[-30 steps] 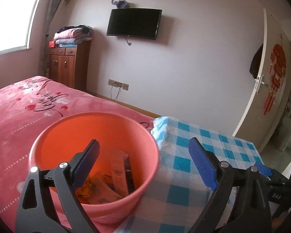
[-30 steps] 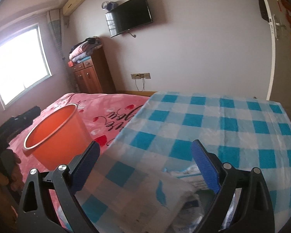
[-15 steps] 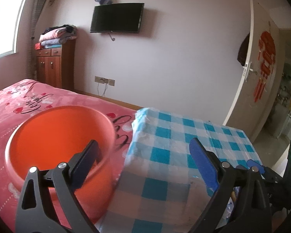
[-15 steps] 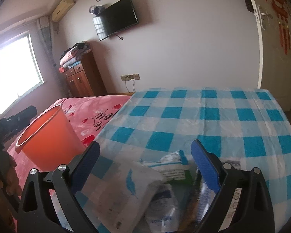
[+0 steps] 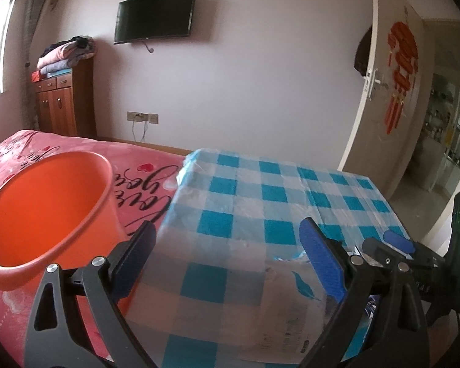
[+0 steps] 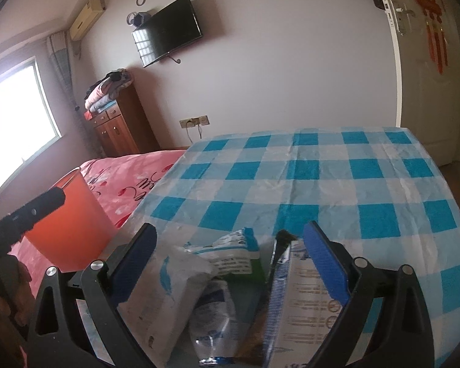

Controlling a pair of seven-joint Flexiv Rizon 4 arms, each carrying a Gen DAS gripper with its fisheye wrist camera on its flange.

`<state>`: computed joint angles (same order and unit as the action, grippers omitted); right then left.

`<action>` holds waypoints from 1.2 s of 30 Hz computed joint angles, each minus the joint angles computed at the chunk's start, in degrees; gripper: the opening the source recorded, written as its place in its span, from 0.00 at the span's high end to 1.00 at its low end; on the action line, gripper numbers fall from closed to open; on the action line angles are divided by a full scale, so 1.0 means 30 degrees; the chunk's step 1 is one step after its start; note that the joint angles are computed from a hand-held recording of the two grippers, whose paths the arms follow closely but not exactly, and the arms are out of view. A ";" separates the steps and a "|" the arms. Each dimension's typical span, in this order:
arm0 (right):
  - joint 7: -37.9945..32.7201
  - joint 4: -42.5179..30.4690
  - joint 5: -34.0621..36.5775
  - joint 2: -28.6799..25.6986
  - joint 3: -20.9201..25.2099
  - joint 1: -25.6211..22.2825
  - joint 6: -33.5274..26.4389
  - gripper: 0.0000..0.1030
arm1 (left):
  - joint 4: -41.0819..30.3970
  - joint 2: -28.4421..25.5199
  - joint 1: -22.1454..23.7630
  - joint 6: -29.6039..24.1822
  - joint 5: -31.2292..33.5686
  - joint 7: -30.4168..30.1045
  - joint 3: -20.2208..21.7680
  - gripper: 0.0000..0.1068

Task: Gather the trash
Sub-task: 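Move both tools back to the table above the wet-wipes pack and carton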

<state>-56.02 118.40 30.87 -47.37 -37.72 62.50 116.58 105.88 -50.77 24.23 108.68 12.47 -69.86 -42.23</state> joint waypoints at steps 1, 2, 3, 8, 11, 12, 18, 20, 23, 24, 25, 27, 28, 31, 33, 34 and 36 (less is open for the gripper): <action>-0.0014 0.0079 0.0080 -0.0028 -0.0084 0.0059 0.0046 0.08 | 0.0045 0.0015 -0.0093 -0.0025 0.0001 0.0003 0.0042 0.11; -0.0029 0.0169 0.0170 -0.0053 -0.0168 0.0118 0.0093 0.08 | 0.0052 0.0045 -0.0245 -0.0067 -0.0045 -0.0001 0.0127 0.11; -0.0042 0.0227 0.0221 -0.0055 -0.0184 0.0118 0.0149 0.08 | 0.0073 0.0057 -0.0404 -0.0139 -0.0069 0.0034 0.0226 0.11; -0.0164 0.0688 0.0612 -0.0013 -0.0240 0.0070 0.0457 0.08 | 0.0116 0.0064 -0.1000 -0.0509 -0.0314 0.0303 0.0558 0.11; -0.0298 0.0884 0.0793 0.0227 0.0207 -0.0360 0.0825 0.08 | 0.0166 0.0045 -0.1450 -0.0634 -0.0468 0.0645 0.0823 0.11; -0.0359 0.0981 0.0890 0.0307 0.0390 -0.0545 0.0981 0.08 | 0.0197 0.0020 -0.1575 -0.0696 -0.0482 0.0788 0.0870 0.11; -0.0869 0.1280 0.1163 0.0907 0.1714 -0.1852 0.1419 0.08 | 0.0374 -0.0144 -0.1903 -0.1127 -0.0730 0.1590 0.0835 0.11; -0.1041 0.1365 0.1163 0.1177 0.2408 -0.2547 0.1639 0.08 | 0.0412 -0.0236 -0.1970 -0.1368 -0.0885 0.1894 0.0788 0.11; -0.1278 0.1465 0.1372 0.1490 0.3063 -0.3204 0.1649 0.08 | 0.0599 -0.0351 -0.2035 -0.2128 -0.1246 0.2522 0.0747 0.11; -0.1246 0.1529 0.1275 0.1660 0.3565 -0.3724 0.1758 0.08 | 0.0680 -0.0369 -0.2091 -0.2344 -0.1392 0.2770 0.0780 0.11; -0.1247 0.1565 0.1232 0.1793 0.3945 -0.4111 0.1785 0.08 | 0.0714 -0.0397 -0.2199 -0.2484 -0.1564 0.3005 0.0841 0.11; -0.1149 0.1677 0.1057 0.2123 0.4753 -0.4973 0.1649 0.08 | 0.0794 -0.0469 -0.2388 -0.2824 -0.1828 0.3566 0.0963 0.11; -0.1026 0.1750 0.0859 0.2287 0.5287 -0.5528 0.1674 0.08 | 0.0859 -0.0468 -0.2485 -0.2851 -0.1989 0.3789 0.1043 0.11; -0.0704 0.1900 0.0140 0.2612 0.6951 -0.7137 0.2119 0.08 | 0.0722 -0.0490 -0.2954 -0.3353 -0.2585 0.4416 0.1442 0.11; -0.0814 0.1975 -0.0122 0.2739 0.7415 -0.7540 0.2224 0.08 | 0.0620 -0.0446 -0.3248 -0.3789 -0.3062 0.4807 0.1690 0.11; -0.0902 0.2005 -0.0225 0.2795 0.7564 -0.7656 0.2219 0.08 | 0.0521 -0.0412 -0.3505 -0.4003 -0.3308 0.4999 0.1949 0.11; -0.0955 0.2051 -0.0736 0.2916 0.8221 -0.8260 0.2335 0.08 | 0.0336 -0.0234 -0.4266 -0.4117 -0.3854 0.5183 0.2778 0.11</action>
